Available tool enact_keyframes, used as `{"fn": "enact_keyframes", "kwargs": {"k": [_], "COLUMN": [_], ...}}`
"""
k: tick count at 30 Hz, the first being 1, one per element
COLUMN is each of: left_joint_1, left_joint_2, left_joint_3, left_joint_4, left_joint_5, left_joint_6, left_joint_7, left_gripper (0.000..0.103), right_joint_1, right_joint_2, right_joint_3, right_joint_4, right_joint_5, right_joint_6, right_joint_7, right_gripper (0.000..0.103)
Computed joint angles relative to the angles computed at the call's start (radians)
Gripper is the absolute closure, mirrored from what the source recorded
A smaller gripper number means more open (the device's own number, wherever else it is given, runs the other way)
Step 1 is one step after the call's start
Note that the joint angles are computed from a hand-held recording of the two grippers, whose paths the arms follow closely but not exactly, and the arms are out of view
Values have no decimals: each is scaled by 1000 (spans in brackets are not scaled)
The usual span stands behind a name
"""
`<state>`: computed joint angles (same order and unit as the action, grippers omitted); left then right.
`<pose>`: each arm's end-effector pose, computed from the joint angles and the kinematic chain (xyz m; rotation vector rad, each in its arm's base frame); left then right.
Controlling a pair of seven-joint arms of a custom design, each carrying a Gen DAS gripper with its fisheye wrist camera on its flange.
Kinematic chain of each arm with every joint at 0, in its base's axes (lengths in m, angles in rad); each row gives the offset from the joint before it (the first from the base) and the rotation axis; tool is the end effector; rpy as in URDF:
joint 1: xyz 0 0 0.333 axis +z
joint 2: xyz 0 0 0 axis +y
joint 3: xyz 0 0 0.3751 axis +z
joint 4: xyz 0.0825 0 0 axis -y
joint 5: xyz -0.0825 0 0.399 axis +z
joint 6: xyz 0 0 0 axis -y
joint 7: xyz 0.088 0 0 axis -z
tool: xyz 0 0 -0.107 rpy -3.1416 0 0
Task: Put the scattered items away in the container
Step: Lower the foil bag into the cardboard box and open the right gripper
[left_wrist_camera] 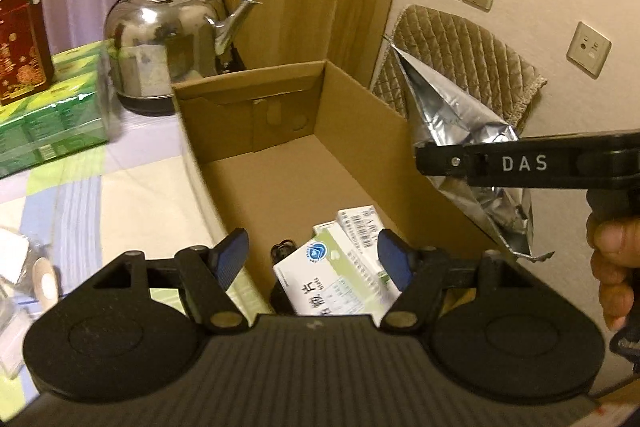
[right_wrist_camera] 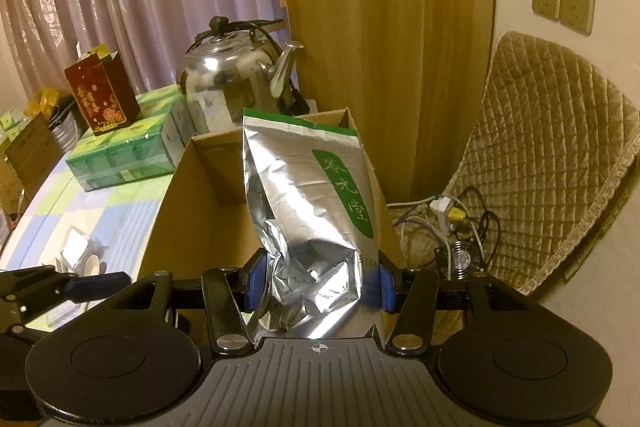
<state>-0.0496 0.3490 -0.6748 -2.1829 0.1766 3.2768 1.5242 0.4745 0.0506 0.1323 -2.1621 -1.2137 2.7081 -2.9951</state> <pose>0.4860 -0.4078 0.4056 -1.0927 2.4760 -1.1819 0.4624 0.3597 0.4606 -1.6098 1.7759 -0.6753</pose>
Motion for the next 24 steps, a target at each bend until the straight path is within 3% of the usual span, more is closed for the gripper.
{"fn": "enact_keyframes", "kwargs": {"k": [15,24], "left_joint_1": [147,202], "left_joint_2": [-56,-53], "left_joint_3": [-76,-97], "left_joint_4": [-99,-116], "left_joint_5": [50,117], "left_joint_6": [28,41], "left_joint_7": [-72,-147], "left_gripper": [35,32], "right_joint_1": [33,48], "right_joint_2": [61,94], "right_joint_3": [-10,-34], "right_joint_4": [64,85], "right_joint_5": [65,98], "right_joint_6": [-17,-8], "right_joint_7": [-118,-148], "right_gripper": [53,53]}}
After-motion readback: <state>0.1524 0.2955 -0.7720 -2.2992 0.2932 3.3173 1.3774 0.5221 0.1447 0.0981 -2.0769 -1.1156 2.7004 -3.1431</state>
